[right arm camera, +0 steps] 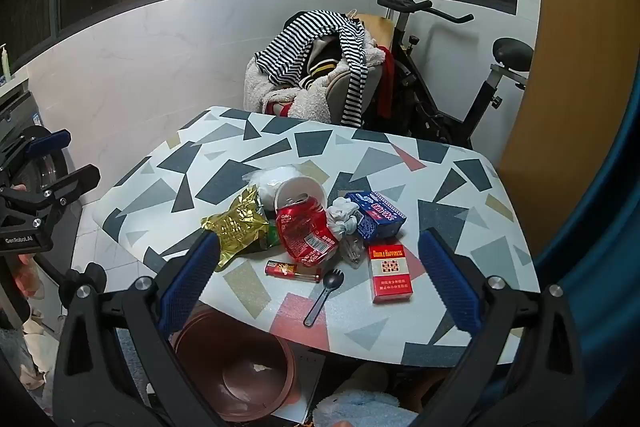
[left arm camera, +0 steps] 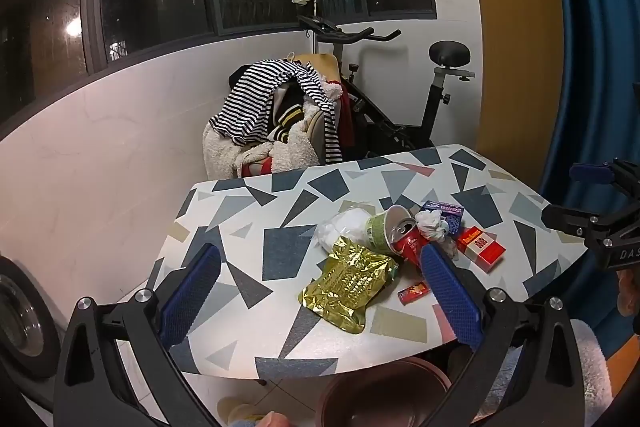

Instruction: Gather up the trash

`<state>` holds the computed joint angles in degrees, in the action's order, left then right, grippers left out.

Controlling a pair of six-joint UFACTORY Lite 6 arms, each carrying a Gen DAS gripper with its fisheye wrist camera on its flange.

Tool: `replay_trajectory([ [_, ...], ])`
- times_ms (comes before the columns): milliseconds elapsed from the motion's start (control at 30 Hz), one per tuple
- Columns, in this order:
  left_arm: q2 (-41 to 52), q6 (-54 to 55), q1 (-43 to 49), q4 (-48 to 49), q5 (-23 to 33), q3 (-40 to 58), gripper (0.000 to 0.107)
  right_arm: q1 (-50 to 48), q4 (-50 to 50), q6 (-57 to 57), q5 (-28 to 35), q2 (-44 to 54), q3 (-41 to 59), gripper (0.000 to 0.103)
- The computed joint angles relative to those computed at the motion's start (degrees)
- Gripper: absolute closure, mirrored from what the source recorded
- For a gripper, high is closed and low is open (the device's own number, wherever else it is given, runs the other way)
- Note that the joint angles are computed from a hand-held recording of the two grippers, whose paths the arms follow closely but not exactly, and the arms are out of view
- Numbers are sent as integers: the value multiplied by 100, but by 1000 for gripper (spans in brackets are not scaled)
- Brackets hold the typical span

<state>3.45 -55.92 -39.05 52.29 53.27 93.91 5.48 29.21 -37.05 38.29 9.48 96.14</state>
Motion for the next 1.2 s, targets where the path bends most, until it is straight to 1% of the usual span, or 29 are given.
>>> replay_trajectory([
  [767,-8,-46,-24,41,12,-16,9,79,-105,87,-79,-15,-51,5],
  [1200,20,19,-30,3,52,86,9,70,-140,119,-18,49,89,5],
])
